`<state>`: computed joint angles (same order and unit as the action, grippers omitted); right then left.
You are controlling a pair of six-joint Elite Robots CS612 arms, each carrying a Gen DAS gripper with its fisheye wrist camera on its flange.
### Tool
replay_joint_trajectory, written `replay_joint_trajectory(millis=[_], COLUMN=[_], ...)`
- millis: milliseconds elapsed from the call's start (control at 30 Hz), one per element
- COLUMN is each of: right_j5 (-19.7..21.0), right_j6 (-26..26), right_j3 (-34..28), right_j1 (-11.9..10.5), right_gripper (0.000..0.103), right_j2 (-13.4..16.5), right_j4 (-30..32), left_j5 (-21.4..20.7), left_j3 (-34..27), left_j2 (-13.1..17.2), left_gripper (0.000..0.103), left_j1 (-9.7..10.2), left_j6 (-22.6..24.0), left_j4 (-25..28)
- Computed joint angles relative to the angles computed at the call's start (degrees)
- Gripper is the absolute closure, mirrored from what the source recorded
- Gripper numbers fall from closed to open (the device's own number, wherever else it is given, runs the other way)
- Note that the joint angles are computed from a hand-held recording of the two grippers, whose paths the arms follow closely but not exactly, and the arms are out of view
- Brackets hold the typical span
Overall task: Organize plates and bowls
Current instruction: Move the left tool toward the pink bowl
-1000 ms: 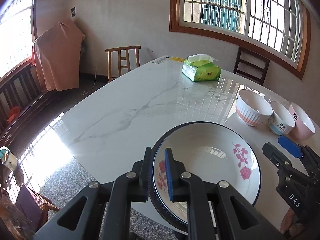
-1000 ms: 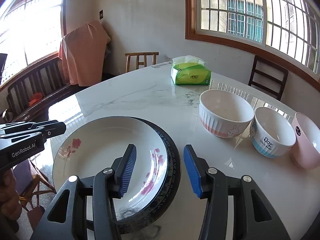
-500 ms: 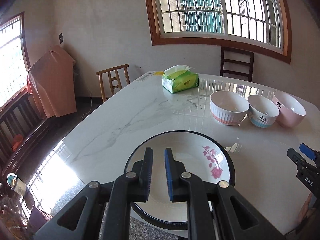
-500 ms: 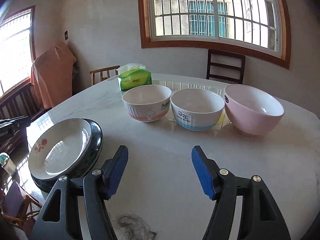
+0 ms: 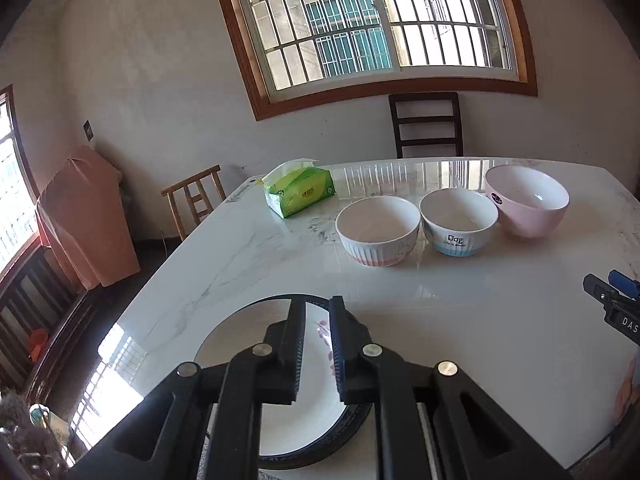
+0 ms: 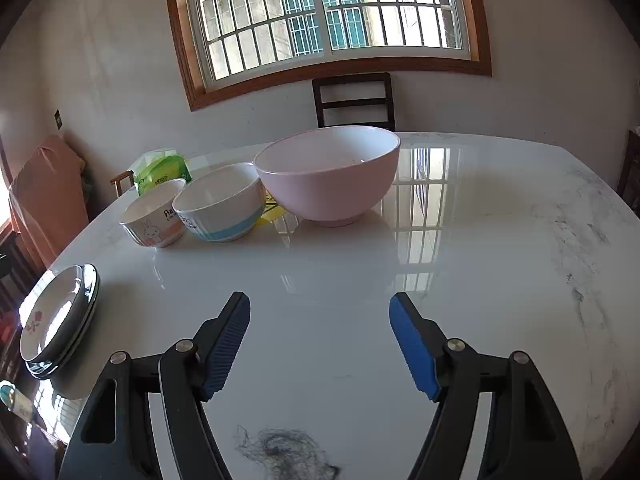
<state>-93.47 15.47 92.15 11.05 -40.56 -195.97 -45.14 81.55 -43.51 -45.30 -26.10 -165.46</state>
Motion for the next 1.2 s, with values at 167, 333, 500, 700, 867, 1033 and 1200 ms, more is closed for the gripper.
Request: replay_joint_trajectory(millis=[167, 333, 500, 700, 867, 1033, 1200], right_j5=[1.8, 3.3, 4.3, 4.8, 5.5, 6.2, 6.7], right_j6=[1.8, 2.8, 4.2, 4.7, 5.3, 5.0, 4.7], right_j3=[1.5, 2.3, 3.1, 3.6, 4.0, 4.1, 3.9], right_j1=[-1.2, -2.5, -3.9, -5.3, -6.5, -7.2, -7.7], right_gripper=[0.027, 0.027, 0.025, 0.023, 0.023, 0.022, 0.018], right_j2=[-0.5, -0.8, -1.2, -1.3, -1.6, -1.8, -1.8], right_j4=[-1.5, -2.5, -3.0, -3.3, -3.6, -4.2, -5.1], left_j5=[0.2, 0.0, -0.8, -1.8, -3.0, -4.2, -10.7], left_j3=[-3.6, -8.0, -12.4, -17.5, -21.9, -25.7, -29.1], left_j2=[1.8, 4.0, 6.3, 9.1, 11.4, 13.4, 14.6], left_gripper=[0.09, 0.09, 0.09, 0.09, 0.09, 0.089, 0.079], left_j1=[-0.94, -1.75, -2.41, -2.99, -3.31, -3.43, -2.6], left_j6=[4.0, 7.2, 10.0, 12.7, 14.4, 15.5, 13.4], left_j4=[0.6, 2.1, 3.9, 6.1, 8.3, 10.7, 14.0])
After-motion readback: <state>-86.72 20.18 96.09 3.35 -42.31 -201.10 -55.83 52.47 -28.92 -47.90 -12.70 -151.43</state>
